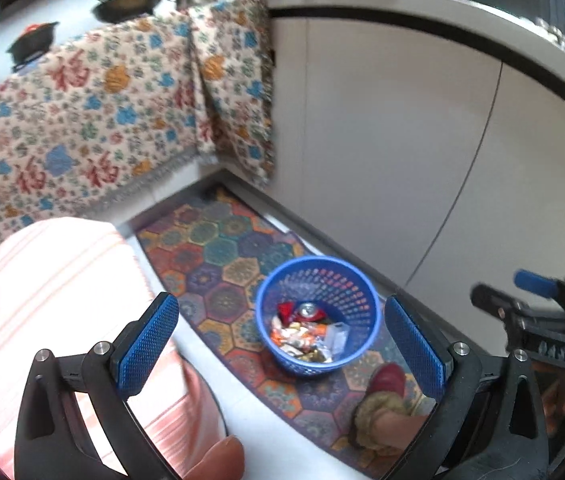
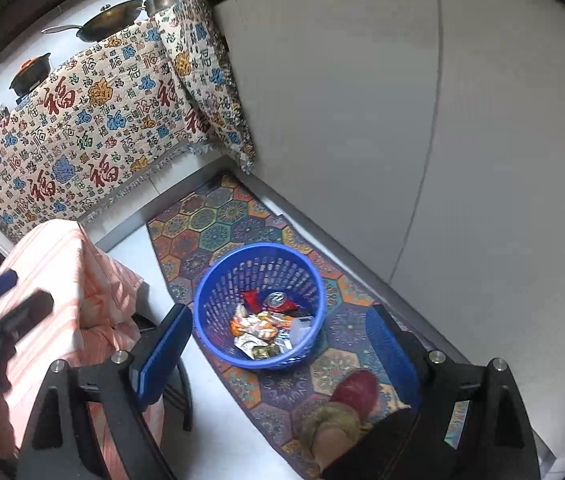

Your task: Collect trash

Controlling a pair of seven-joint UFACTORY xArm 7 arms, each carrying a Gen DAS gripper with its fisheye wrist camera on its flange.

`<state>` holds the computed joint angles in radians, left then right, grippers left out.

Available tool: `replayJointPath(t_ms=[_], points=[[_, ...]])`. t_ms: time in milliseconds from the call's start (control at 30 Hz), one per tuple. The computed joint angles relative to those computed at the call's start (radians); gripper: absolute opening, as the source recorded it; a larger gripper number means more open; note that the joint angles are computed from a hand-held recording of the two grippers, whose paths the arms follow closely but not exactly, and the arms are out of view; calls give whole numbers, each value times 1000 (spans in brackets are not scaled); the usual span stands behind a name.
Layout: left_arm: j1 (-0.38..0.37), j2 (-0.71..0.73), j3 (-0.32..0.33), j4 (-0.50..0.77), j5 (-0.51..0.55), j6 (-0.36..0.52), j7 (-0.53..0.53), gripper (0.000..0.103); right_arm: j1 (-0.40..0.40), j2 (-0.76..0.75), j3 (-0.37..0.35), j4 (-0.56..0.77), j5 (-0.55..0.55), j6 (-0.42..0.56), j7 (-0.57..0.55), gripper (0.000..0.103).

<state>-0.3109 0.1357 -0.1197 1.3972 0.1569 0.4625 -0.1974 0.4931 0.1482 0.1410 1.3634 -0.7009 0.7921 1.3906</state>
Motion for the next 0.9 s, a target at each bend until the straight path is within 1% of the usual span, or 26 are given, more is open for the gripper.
replayJointPath(t_ms=[67, 100, 133, 200, 233, 367, 467, 567, 700, 900], points=[[-12, -22, 14, -10, 60, 18, -67, 103, 20, -16, 13, 7, -12, 58, 0, 90], [-9, -38, 11, -20, 59, 23, -63, 103, 28, -20, 20, 14, -19, 81, -2, 90], [-1, -53, 3, -31, 31, 20, -35, 103, 39, -25, 29, 24, -31, 110, -4, 90], [11, -71, -8, -43, -31, 22, 15, 103, 53, -39, 42, 29, -46, 137, -1, 90], [13, -82, -10, -48, -41, 26, 20, 103, 60, -45, 50, 35, -49, 152, -1, 90], [15, -122, -13, -69, 18, 38, -38, 103, 87, -50, 74, 73, -66, 212, -3, 90], [22, -144, -16, -76, 21, 62, -57, 103, 109, -55, 87, 90, -97, 257, 5, 90], [29, -155, -17, -76, -14, 89, -35, 103, 123, -59, 97, 100, -101, 273, 13, 90], [39, -172, -15, -91, -60, 86, -13, 103, 143, -46, 104, 131, -122, 295, 9, 90], [52, -177, -16, -100, -42, 88, -30, 103, 161, -27, 97, 168, -133, 306, -3, 90]])
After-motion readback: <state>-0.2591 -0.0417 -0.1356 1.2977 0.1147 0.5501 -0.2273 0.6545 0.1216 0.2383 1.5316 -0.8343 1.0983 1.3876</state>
